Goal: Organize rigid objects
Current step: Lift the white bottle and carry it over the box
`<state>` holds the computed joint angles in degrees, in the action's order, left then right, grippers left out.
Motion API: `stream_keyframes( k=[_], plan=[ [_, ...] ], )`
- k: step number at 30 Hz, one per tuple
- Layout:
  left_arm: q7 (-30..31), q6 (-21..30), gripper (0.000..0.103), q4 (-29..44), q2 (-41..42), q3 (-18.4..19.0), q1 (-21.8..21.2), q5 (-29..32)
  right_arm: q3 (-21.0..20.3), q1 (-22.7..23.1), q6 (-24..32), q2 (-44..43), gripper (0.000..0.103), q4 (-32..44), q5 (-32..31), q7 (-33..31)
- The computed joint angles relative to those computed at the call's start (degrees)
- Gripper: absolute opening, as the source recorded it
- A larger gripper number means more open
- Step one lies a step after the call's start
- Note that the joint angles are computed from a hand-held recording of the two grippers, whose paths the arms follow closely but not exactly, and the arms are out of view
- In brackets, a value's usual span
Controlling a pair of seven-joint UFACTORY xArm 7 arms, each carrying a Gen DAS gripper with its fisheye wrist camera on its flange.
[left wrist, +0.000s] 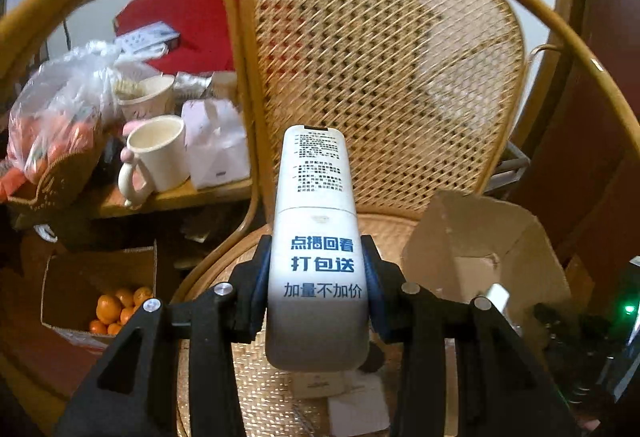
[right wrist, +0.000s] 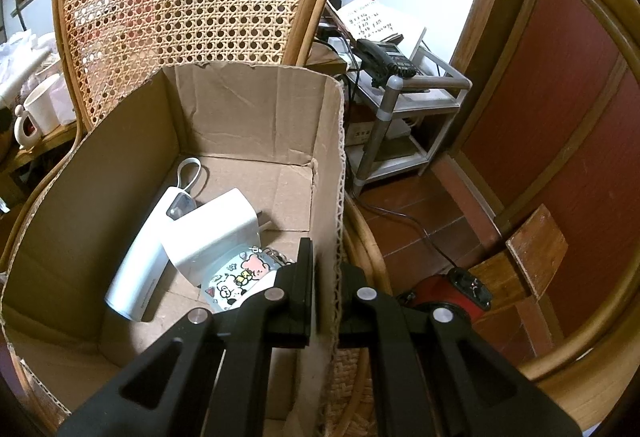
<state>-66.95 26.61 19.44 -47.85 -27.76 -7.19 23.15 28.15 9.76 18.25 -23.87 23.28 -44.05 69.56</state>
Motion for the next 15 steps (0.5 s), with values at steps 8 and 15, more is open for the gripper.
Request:
stream_keyframes(
  k=[8, 15],
  plan=[
    [-3.73, -2.9, 0.04, 4.08, 2.55, -5.47, 1.03, 2.24, 0.36, -0.13, -0.15, -0.14, 0.007, 0.01, -0.66, 0.52],
    [-6.47, -6.14, 0.04, 7.13, 6.5, -9.18, 2.61, 4.28, 2.35, -1.82, -0.69, -1.36, 0.007, -0.26, -3.39, 4.3]
  ],
)
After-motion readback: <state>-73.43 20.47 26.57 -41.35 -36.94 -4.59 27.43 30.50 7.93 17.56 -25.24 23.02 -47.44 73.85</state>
